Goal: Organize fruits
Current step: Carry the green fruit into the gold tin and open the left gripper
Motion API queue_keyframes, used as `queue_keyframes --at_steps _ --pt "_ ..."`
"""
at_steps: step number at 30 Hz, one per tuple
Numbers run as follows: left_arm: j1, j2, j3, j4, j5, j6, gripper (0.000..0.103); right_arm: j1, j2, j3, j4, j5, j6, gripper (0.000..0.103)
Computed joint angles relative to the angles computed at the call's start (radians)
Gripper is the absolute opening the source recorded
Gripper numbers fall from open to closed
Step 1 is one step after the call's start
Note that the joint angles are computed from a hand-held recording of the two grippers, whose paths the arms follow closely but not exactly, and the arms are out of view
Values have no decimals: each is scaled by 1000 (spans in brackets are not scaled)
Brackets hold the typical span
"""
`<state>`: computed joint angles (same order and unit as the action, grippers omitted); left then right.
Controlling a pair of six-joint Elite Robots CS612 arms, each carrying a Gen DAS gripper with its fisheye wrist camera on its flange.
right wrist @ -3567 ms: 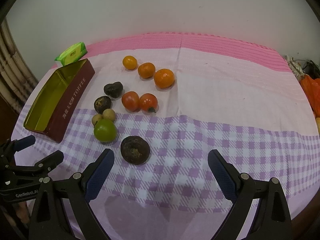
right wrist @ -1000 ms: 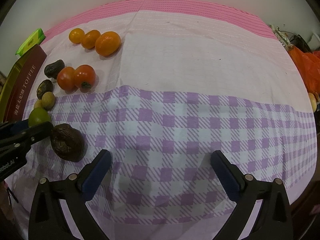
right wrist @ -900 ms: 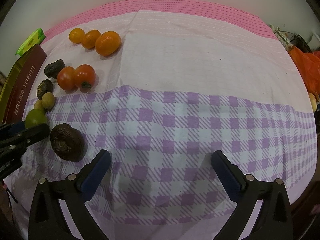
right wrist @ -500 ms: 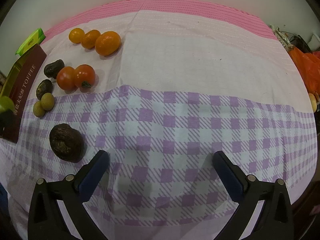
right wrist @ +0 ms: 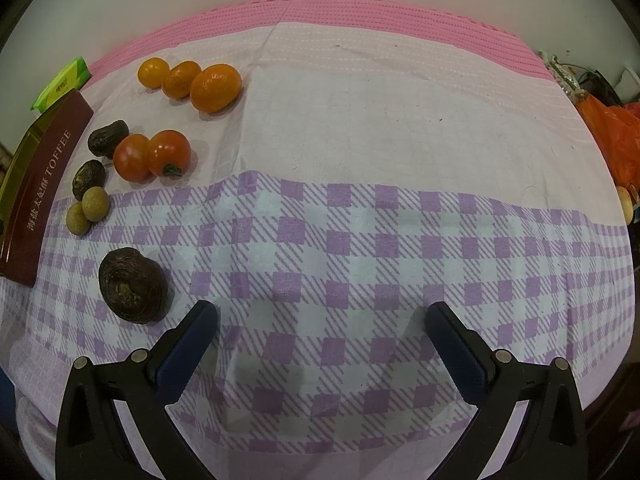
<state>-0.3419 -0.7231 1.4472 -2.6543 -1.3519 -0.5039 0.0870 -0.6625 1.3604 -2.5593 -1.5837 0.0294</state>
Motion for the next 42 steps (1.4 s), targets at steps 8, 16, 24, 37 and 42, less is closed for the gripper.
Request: queue_keyframes --at_steps 8,16,24,37,42 --pt "21 -1 21 54 22 -23 33 0 1 0 -4 0 1 103" --pt "20 2 33 46 41 -2 33 0 -1 5 -16 -2 1 103" --pt "19 7 31 44 51 14 34 0 1 5 -22 -3 -2 103" --pt "19 11 24 43 55 8 36 2 4 4 -39 -5 2 103" --pt "19 3 31 19 60 -1 47 0 1 11 -47 -3 0 103"
